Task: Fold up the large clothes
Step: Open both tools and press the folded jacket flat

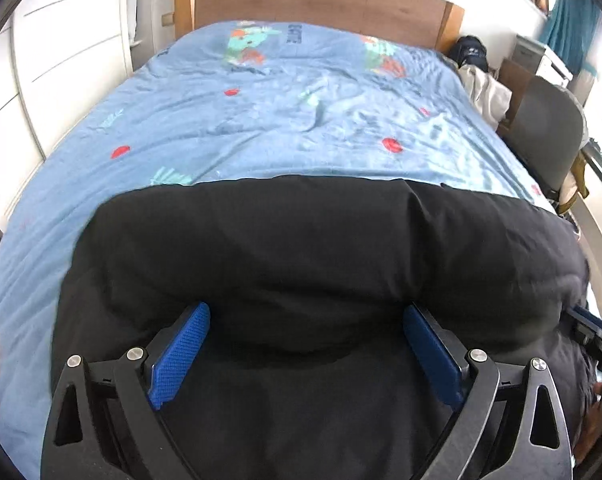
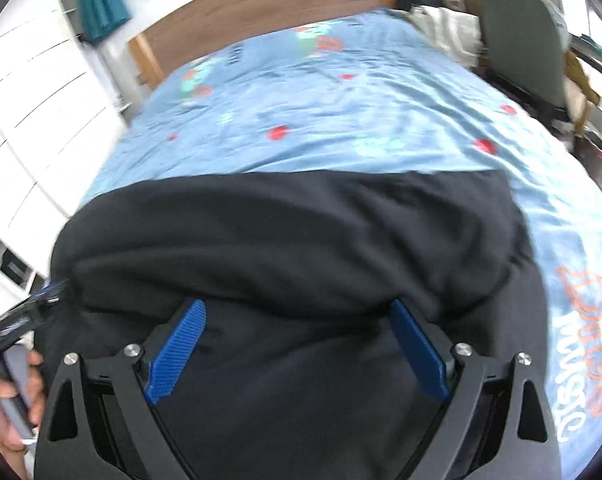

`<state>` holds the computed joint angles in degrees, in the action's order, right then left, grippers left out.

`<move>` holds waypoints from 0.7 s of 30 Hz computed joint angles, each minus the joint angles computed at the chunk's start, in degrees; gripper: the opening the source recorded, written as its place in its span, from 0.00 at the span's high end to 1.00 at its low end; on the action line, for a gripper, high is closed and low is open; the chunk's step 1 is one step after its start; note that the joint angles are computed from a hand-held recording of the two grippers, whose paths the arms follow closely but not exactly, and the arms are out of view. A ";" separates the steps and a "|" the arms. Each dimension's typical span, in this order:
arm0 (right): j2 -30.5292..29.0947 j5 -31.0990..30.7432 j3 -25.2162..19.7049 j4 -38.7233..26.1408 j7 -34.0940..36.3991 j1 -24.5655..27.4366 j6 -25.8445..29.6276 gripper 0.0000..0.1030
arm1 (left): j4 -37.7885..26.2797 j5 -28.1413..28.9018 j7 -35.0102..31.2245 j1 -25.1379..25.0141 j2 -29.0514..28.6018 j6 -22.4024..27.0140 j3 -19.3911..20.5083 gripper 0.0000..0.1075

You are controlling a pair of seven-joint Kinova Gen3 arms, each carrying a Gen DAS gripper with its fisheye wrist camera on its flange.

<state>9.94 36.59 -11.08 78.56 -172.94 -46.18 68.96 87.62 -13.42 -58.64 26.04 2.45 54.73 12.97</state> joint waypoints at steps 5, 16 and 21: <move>2.49 -3.21 1.48 -0.68 3.52 1.75 -2.44 0.09 | -2.57 0.39 -1.29 -0.82 3.91 0.24 -1.52 0.05; -4.54 -3.37 -0.25 8.52 -2.93 4.92 0.70 0.09 | -1.73 5.64 -5.12 -6.34 0.37 5.46 -4.17 0.05; -11.30 -0.98 -5.27 12.01 -8.52 4.30 4.29 0.09 | 0.96 7.22 -5.80 -9.79 -7.13 7.50 -5.30 0.05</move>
<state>-1.36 35.60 -16.36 90.56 -181.46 -41.88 73.25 88.58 -6.19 -64.44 16.25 -4.69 62.24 7.66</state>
